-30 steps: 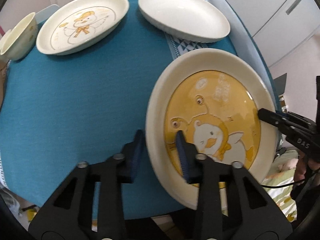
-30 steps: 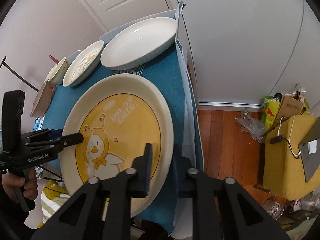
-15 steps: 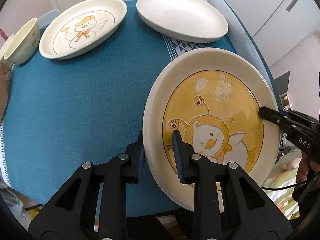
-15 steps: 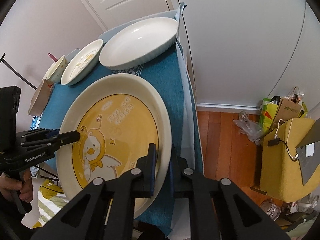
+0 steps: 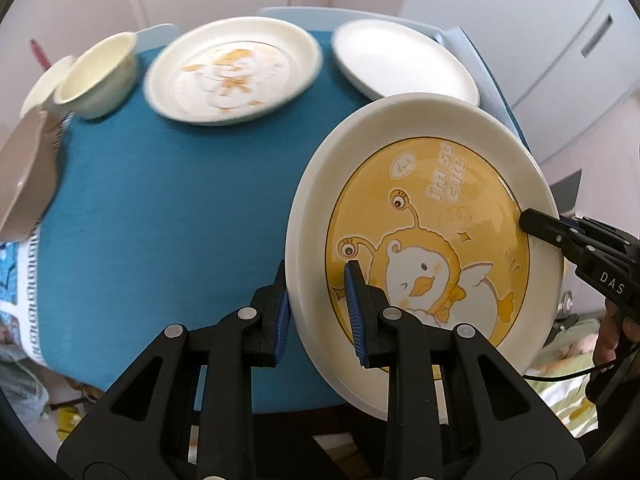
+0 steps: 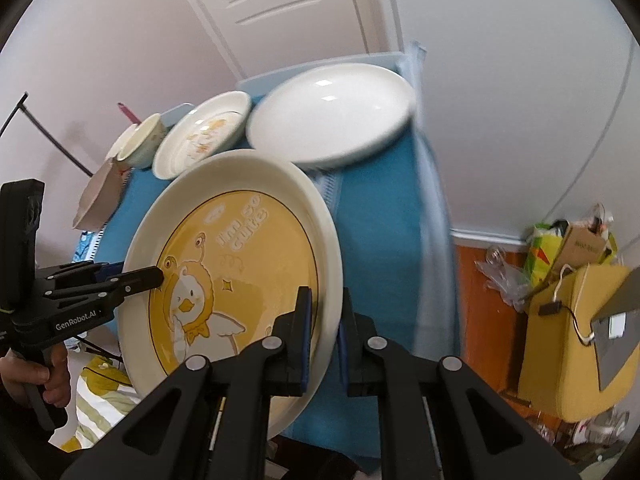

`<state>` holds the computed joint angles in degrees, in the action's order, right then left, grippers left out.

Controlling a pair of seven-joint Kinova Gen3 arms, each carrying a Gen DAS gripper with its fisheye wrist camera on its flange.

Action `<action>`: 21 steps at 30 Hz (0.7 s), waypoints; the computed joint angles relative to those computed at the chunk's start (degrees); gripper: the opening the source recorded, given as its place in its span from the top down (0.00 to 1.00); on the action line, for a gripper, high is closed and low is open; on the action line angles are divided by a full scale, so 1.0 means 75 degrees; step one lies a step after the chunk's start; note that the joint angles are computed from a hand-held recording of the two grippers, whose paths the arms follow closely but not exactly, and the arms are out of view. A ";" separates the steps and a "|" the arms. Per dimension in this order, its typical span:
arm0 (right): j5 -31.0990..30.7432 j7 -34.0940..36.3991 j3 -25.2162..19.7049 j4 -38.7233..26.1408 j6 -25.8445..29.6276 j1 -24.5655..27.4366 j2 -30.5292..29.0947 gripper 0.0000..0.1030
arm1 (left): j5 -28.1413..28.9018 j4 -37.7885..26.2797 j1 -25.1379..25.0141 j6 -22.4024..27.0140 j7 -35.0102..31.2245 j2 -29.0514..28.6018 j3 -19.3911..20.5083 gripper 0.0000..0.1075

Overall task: Organize plates and bowls
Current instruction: 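Lift and carry the yellow plate with both grippers toward the table edge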

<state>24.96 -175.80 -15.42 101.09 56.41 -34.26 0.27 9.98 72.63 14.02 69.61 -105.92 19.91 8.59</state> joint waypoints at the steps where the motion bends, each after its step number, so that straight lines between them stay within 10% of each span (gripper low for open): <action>1: 0.0079 0.0063 -0.0009 -0.0223 0.0043 -0.0019 0.0149 0.90 | 0.0065 0.0021 -0.0102 0.0003 -0.0091 -0.0047 -0.0040 0.79; 21: -0.0756 0.1929 0.1259 -0.4744 0.0314 -0.1139 0.3664 0.90 | 0.0335 -0.1915 -0.2636 0.1388 -0.2211 0.1208 -0.0560 0.79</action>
<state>19.28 -161.33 -5.98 65.51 58.76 -42.81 27.74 12.49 58.27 -5.75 80.01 -122.50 28.97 4.39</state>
